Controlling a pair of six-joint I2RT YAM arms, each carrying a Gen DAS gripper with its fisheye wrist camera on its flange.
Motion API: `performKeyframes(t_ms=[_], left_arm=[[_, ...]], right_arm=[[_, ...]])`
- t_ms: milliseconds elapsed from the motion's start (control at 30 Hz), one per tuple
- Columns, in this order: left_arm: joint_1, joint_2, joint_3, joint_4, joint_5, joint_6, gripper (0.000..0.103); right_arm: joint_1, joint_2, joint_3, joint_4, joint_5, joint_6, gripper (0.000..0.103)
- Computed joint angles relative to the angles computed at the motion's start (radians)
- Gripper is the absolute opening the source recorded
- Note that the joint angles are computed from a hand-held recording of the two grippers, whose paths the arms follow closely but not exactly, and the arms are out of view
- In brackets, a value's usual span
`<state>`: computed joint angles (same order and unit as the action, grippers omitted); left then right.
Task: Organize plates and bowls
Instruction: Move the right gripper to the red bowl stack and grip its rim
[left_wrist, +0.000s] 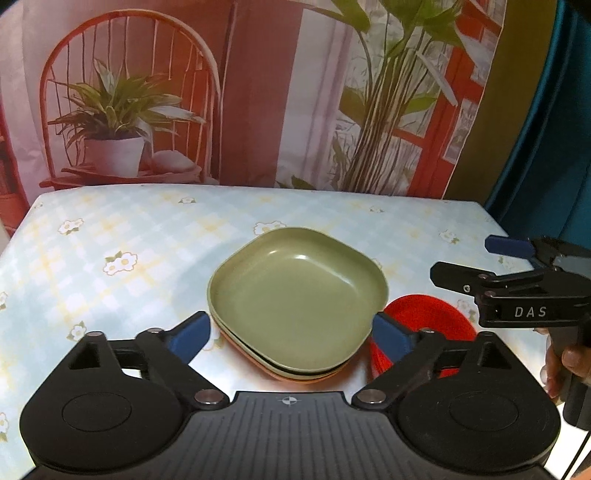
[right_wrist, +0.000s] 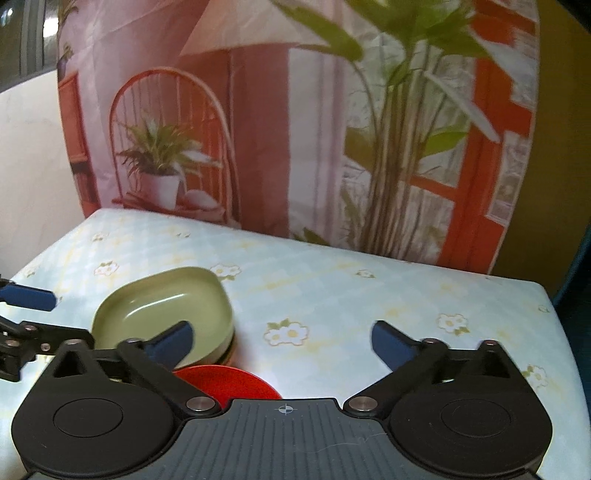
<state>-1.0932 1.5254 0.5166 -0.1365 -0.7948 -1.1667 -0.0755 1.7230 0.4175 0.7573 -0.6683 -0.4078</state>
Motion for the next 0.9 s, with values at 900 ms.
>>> performKeyframes(t_ms=[900], left_arm=[[-0.105, 0.192, 0.122, 0.075, 0.046, -0.030, 0.099]], right_arm=[[-0.256, 0.137, -0.014, 0.009, -0.214, -0.124, 0.103]])
